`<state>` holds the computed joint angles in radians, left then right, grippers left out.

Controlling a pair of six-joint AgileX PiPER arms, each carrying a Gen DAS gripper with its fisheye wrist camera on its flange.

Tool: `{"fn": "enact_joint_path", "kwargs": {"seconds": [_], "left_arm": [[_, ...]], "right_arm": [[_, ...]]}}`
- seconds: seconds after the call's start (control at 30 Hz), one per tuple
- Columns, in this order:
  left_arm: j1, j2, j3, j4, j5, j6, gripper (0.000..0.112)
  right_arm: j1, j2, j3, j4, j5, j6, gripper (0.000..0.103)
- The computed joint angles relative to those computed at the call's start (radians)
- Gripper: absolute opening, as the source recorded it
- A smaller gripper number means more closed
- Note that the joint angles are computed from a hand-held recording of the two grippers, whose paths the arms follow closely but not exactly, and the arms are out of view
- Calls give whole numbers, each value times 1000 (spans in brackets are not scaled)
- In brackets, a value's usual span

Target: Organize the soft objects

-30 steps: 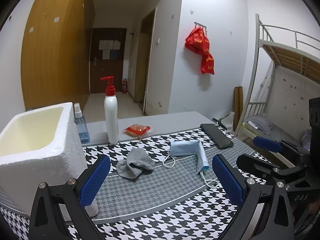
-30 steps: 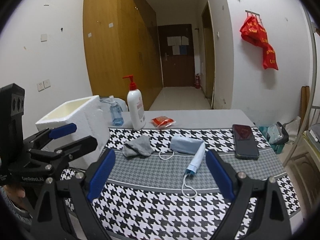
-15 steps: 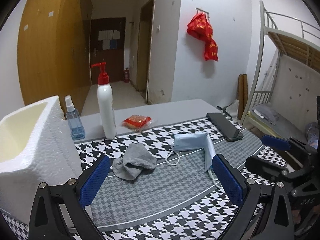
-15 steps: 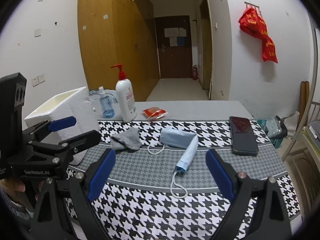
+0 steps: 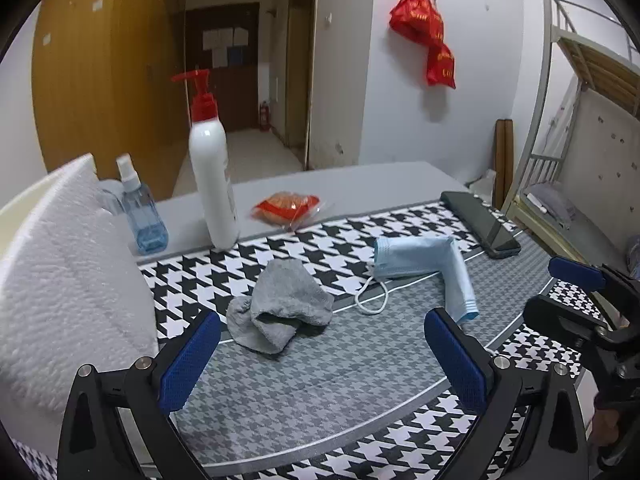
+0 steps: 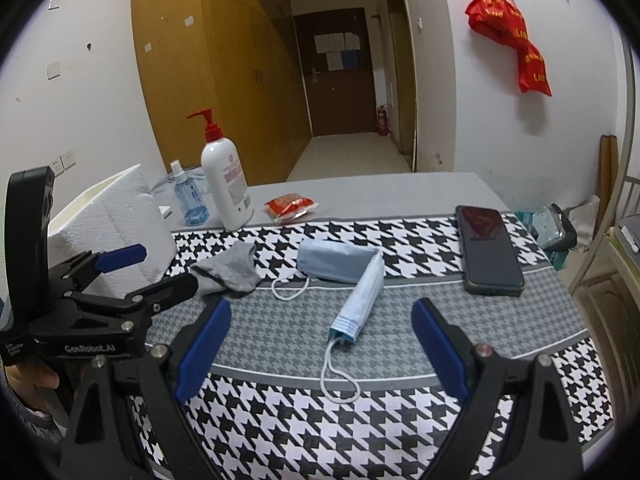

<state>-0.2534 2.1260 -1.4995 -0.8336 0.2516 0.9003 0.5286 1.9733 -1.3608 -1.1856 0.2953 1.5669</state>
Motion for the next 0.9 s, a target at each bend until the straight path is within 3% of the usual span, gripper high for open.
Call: {"fn": "enact_joint_path", "kwargs": {"seconds": [0.23,0.4,0.53,0.6,0.73,0.9], "left_arm": [[1,101,-168,333,117,-362,102],[4,157,-254,448,156,-510,102],[-17,204,-326,649,169,-712,99],[-16,227,-356,646,183,-715,98],[-27,266,-409,778,191,-833,97],[-16,314,-482,744,242,-798,93]], "right_arm": [[-29,41,-53,211,-35,-210,94],[-44,69,-94,349,-45,-349,94],[-48,75,-102,335,-55,-334,94],[-52,75,-100,341,-62,-338,94],[-61,82,-109,352,-66,-340,94],[-65,96,-126,404,-58,-395,94]]}}
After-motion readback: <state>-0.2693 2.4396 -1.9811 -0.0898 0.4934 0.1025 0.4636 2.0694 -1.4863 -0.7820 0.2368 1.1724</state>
